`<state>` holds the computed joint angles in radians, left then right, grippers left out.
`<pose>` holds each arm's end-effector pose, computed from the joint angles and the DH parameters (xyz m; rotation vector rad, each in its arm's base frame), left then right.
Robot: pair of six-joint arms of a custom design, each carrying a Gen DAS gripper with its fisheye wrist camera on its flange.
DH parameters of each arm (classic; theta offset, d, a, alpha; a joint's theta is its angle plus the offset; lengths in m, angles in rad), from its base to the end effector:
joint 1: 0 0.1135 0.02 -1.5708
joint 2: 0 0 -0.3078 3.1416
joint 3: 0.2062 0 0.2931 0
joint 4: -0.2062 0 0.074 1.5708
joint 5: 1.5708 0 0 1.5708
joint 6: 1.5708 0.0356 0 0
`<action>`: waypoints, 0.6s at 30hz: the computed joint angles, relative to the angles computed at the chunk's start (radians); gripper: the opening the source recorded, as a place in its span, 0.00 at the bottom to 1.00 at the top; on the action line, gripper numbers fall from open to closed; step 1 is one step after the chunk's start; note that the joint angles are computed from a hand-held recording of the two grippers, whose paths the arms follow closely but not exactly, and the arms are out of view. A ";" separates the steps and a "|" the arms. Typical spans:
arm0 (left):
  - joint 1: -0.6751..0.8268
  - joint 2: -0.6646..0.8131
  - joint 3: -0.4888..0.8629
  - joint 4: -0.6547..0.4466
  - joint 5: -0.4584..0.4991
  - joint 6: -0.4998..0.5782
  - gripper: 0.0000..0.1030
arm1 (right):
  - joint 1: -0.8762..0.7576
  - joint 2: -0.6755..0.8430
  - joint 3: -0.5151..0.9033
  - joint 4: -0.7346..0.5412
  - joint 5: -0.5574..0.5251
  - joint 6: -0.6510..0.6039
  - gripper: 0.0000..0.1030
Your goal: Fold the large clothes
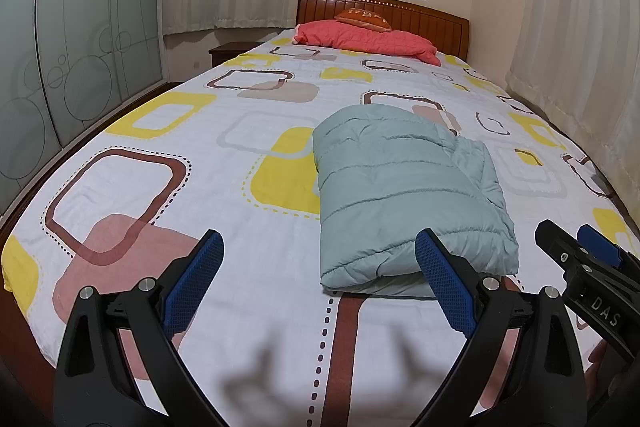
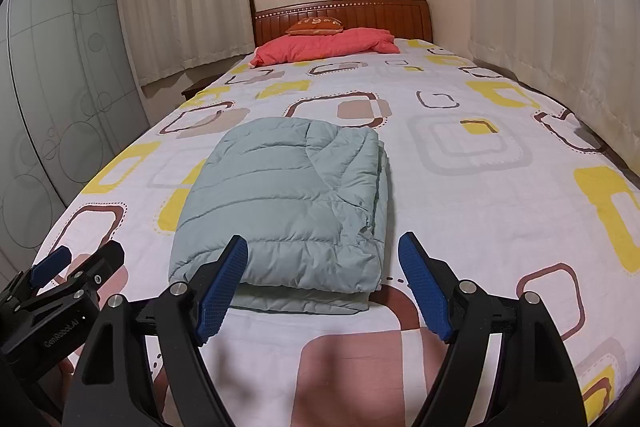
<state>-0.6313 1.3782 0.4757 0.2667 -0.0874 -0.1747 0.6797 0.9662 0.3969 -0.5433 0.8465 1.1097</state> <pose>0.2230 -0.1592 0.1626 0.4559 2.1791 -0.3511 0.1429 0.0812 0.1751 0.6964 2.1037 -0.2204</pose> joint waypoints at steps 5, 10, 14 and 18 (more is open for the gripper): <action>0.000 -0.001 0.000 -0.002 0.001 0.000 0.93 | 0.003 0.005 0.002 0.000 0.003 0.005 0.74; 0.002 0.000 0.000 0.001 0.002 0.001 0.93 | 0.002 0.006 0.002 0.003 0.002 0.003 0.74; 0.002 0.000 0.000 -0.001 0.002 0.002 0.93 | 0.003 0.011 0.003 0.004 0.001 0.006 0.74; 0.000 -0.004 -0.004 -0.001 0.004 0.005 0.93 | 0.003 0.025 0.010 0.013 -0.004 0.003 0.74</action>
<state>-0.6309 1.3746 0.4714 0.2653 -0.0837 -0.1697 0.6826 0.9916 0.4071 -0.5303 0.8427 1.1132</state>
